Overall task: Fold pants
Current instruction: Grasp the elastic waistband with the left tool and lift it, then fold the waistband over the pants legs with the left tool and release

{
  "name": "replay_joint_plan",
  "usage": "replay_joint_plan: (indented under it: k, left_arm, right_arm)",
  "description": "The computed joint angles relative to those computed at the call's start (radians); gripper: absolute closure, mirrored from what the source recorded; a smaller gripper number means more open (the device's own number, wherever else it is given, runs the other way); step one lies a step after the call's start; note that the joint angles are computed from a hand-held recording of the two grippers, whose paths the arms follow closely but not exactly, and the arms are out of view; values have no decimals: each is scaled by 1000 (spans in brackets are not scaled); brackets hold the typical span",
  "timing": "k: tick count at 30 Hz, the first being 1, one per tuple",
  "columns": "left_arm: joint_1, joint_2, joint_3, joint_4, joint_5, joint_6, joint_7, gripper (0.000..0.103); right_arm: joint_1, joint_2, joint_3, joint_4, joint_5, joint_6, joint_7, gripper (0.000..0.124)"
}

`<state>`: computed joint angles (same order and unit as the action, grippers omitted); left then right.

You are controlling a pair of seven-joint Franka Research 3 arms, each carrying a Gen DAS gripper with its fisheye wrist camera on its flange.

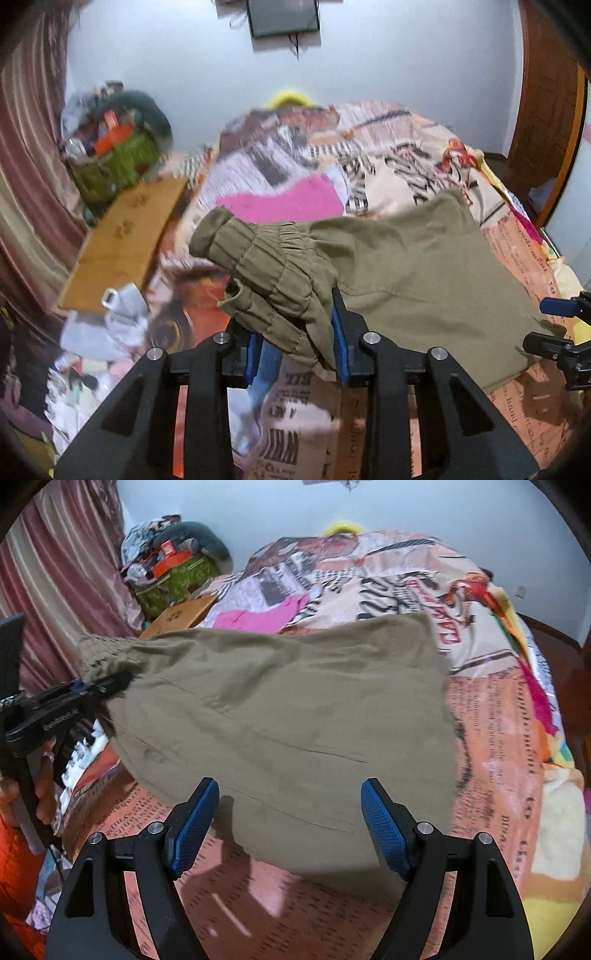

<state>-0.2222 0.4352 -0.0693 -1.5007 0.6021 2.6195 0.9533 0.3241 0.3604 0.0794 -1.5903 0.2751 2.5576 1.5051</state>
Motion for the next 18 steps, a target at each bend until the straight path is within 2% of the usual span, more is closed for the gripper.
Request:
replay_joint_plan:
  k: [6, 9, 14, 18]
  left_arm:
    - [-34, 5, 10, 40, 71, 15, -7, 74]
    - [-43, 18, -1, 74, 74, 23, 36, 76]
    - [-95, 57, 3, 151, 123, 45, 86, 79]
    - [-114, 97, -17, 216, 92, 54, 167, 81]
  right_arm:
    - [-6, -26, -39, -70, -44, -7, 93, 48]
    - [-33, -46, -22, -115, -1, -1, 72, 47]
    - [-48, -59, -11, -141, 39, 19, 55, 46]
    - [-52, -64, -6, -154, 58, 30, 39, 45]
